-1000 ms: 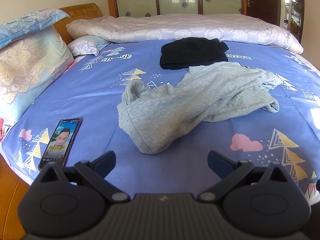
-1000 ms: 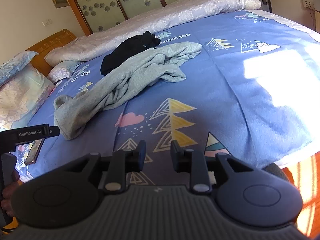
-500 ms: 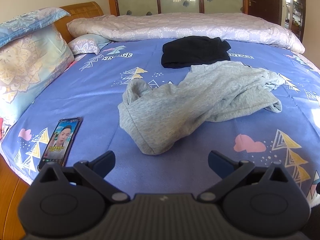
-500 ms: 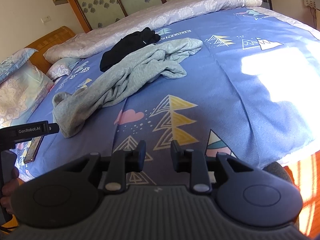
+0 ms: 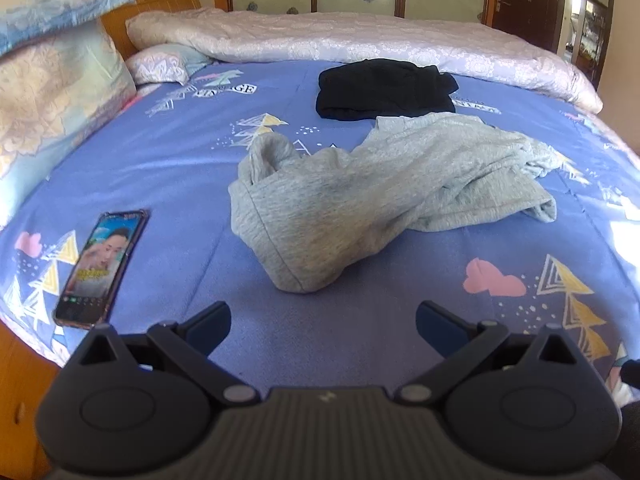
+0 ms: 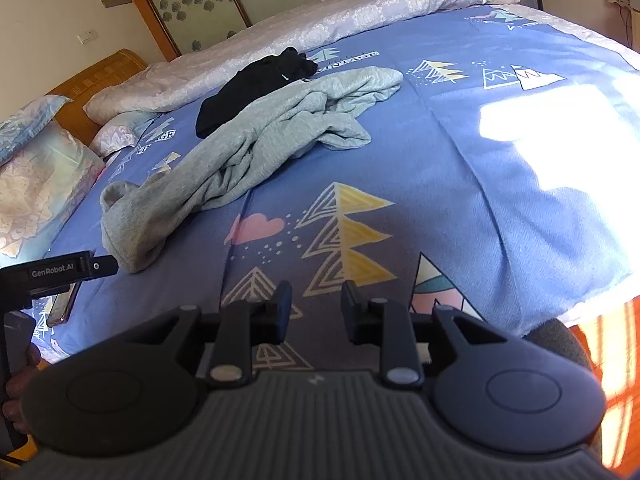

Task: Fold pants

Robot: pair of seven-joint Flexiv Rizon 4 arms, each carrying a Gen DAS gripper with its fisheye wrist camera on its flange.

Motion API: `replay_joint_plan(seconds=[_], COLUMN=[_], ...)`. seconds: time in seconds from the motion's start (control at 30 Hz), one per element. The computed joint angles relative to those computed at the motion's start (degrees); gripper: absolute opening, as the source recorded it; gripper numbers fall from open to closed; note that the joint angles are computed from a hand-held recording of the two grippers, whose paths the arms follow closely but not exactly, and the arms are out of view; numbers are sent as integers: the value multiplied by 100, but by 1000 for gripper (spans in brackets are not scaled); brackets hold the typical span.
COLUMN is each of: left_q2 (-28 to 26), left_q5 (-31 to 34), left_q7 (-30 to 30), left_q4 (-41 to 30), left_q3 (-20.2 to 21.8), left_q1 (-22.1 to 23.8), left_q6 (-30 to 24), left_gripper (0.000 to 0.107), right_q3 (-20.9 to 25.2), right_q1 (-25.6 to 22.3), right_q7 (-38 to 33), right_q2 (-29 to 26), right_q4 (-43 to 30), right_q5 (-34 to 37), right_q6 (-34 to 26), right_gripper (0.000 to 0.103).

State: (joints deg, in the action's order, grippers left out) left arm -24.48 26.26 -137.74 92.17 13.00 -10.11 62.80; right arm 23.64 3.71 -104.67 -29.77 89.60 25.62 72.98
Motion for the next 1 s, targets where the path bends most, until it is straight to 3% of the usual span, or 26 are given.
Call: replay_joint_plan(seconds=[0.1,0.27,0.33,0.43,0.57,0.63,0.7,0.73,0.77,0.83,0.9,1.0], left_q2=[71,-20,-127,-320,-596,-703,-799,-849,-879,-851,-759,-529], left_q5=[-617,-2123,-2584,-3190,-3594,-3828,-4113,-4211,-4350,-4618,-4749,-5265], left_q7=[311,1230,1535,1976,2209,2353,2554,2588,2660,2832,3059,3675], left_q4=[308,781,810,792,526,447,411,351,332,443,592,1050], left_q3=[-243,-817,-988,-1285,-1182,-1199,-1334,-1320,-1390,-1569,-1683,-2434], left_q1=[459,1269,1464,1735,1666,1664,1748,1733,1776,1866,1902,2344], left_q6=[468,1270,1413,1649,1498,1465,1472,1393,1348,1523,1772,2320], left_gripper=[98,90,89,89,86,67,29,21,11,11,11,11], right_q3=[33,150,190,68,-203,-209,-232,-270,-121,-281,-207,64], right_q1=[-72,-187,-207,-41,368,481,602,656,653,625,484,80], right_q7=[42,204,409,1036,1721,2152,2561,2726,2904,2864,2286,1107], right_q2=[-180,-815,-1181,-1787,-2619,-3060,-3453,-3622,-3735,-3520,-3131,-2384], right_q4=[-330,-1497,-2130,-3118,-4467,-5192,-5855,-6173,-6327,-6074,-5589,-4658], right_q5=[79,430,599,821,661,720,783,829,644,971,1063,1279], right_q6=[-145,-749,-1203,-1708,-2225,-2509,-2748,-2912,-2906,-2515,-1984,-1040], right_gripper=[31,31,31,47,48,48,48,35,6,5,5,5])
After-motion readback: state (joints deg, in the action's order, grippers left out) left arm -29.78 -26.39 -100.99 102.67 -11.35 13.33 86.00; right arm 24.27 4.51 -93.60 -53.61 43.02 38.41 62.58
